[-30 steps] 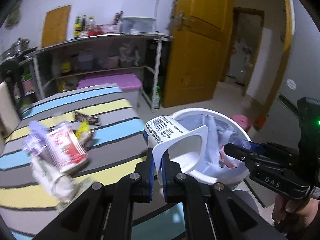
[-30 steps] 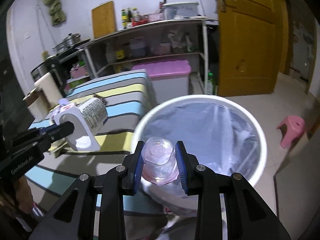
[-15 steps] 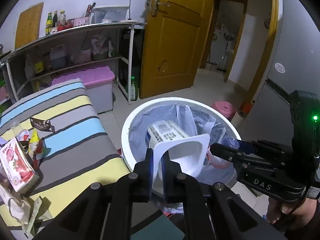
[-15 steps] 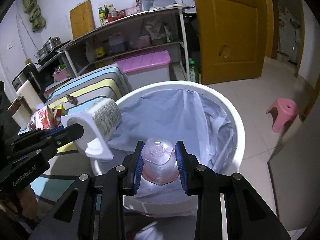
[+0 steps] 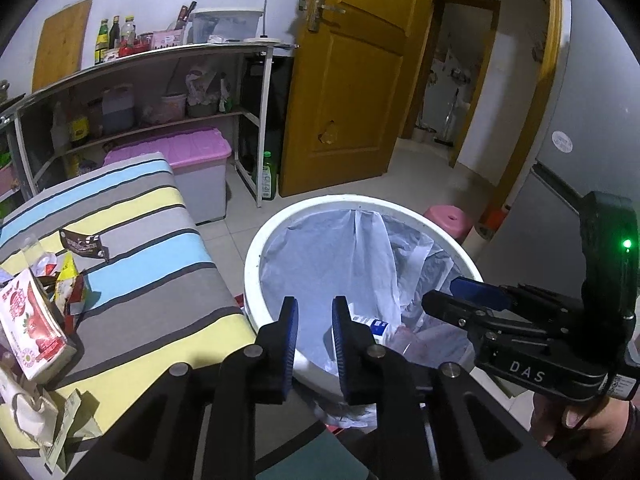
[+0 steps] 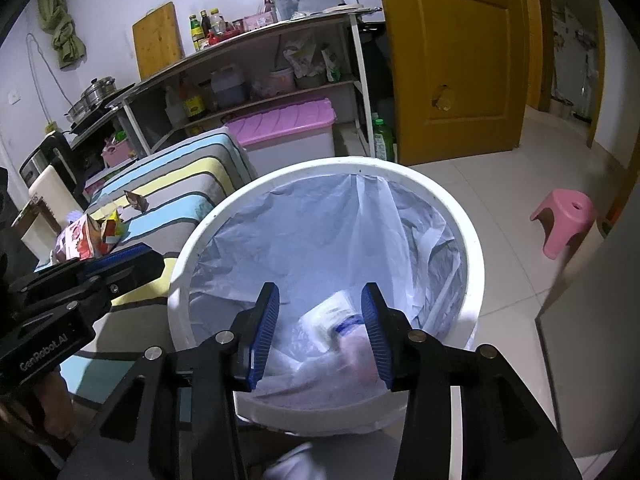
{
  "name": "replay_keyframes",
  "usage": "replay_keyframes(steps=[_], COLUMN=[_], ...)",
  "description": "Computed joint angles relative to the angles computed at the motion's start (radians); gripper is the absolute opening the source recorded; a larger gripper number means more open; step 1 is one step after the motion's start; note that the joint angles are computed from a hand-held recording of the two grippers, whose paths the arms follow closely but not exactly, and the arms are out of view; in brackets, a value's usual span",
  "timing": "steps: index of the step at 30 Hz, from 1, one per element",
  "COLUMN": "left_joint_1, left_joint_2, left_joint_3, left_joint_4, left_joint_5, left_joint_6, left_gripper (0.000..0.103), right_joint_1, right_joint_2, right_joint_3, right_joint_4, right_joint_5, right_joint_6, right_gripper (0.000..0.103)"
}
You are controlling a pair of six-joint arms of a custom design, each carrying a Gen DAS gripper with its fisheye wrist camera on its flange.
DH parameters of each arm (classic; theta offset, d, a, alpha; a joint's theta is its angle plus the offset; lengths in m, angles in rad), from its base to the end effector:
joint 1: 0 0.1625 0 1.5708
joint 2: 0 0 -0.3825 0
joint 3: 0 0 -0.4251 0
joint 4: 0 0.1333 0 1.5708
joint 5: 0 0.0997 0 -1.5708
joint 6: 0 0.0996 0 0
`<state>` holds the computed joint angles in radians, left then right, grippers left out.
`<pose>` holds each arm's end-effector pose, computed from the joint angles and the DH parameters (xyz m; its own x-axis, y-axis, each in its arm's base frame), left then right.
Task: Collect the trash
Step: 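Open both tools to drop the cups into the bin, then grasp the white paper bag with the left tool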
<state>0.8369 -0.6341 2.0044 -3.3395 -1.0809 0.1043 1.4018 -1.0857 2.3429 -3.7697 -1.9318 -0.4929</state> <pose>-0.2137 -0.5059 -0.0698 -0.7090 0.5242 -0.4717 0.6949 0.6333 -0.3407 0.0221 -0.4537 0.1223 -0.8170 0.1122 0.5657 -0.3265 0.7187 -0.6140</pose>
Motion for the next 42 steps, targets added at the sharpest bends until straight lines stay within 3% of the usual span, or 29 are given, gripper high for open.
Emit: replay_keyframes(steps=[8, 22, 33, 37, 40, 42], left_joint_1=[-0.013, -0.030, -0.008, -0.001, 0.009, 0.019], left_joint_2=[-0.054, -0.170, -0.270, -0.294, -0.305, -0.304], left_joint_3=[0.081, 0.248, 0.347, 0.362, 0.362, 0.354], left_joint_4=[-0.065, -0.150, -0.138, -0.143, -0.153, -0.165], left_joint_5=[0.035, 0.170, 0.275, 0.314, 0.331, 0.340], left_joint_6=[-0.030, -0.098, -0.176, -0.190, -0.197, -0.200], left_gripper=[0.017, 0.017, 0.017, 0.017, 0.029, 0.045], right_joint_1=[0.026, 0.125, 0.168, 0.177, 0.184, 0.187], right_joint_2=[-0.004, 0.064, 0.125, 0.145, 0.162, 0.170], right_joint_3=[0.019, 0.028, -0.013, -0.039, -0.054, -0.066], right_joint_4=[-0.017, -0.028, 0.064, 0.115, 0.139, 0.156], right_joint_5=[-0.001, 0.000, 0.068, 0.074, 0.075, 0.075], right_joint_6=[-0.010, -0.048, -0.065, -0.066, -0.077, -0.078], right_gripper=[0.044, 0.044, 0.044, 0.053, 0.054, 0.054])
